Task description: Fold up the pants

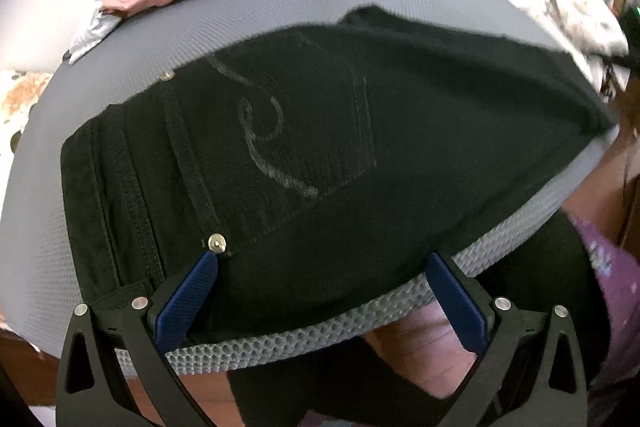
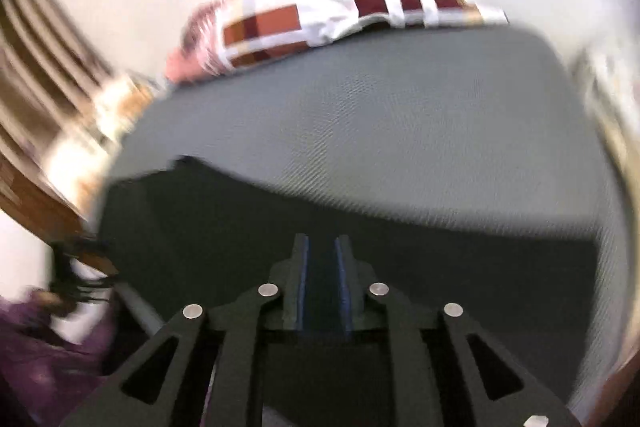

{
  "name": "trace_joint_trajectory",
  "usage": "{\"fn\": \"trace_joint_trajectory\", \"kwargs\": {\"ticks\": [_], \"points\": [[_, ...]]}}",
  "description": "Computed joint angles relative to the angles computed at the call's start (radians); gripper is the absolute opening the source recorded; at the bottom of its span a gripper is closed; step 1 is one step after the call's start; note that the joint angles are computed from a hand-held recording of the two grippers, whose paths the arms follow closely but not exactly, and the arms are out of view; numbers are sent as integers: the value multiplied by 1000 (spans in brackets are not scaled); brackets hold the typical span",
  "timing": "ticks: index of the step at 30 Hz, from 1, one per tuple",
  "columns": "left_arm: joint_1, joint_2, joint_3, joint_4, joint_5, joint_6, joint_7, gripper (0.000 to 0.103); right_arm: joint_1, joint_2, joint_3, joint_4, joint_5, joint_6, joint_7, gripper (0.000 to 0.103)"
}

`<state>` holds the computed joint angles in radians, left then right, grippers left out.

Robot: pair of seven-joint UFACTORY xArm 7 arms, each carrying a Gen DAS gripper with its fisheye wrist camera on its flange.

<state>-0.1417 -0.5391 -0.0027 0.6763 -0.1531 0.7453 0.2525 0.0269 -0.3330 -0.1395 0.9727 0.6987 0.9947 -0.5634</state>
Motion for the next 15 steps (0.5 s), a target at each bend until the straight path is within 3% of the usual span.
{"fn": "trace_joint_trajectory", "kwargs": {"ticks": [3,6,9,13,15], "points": [[-16,-22,22,1,-45,-28,9,103,-8,-188,-5,-201,28,25,66,15],[-37,-33,36,12,-84,-20,23,103,35,-318,3,-357,93,5,139,15],[-42,-41,35,21,-103,4,20,103,156,-307,-33,-420,301,-55,126,17],[-18,-85,9,-2,-69,19,-14,103,196,-209,5,-392,417,-119,110,23],[-12,-101,28,-9,-75,35,-21,103,203,-171,18,-380,479,-159,99,27]]}}
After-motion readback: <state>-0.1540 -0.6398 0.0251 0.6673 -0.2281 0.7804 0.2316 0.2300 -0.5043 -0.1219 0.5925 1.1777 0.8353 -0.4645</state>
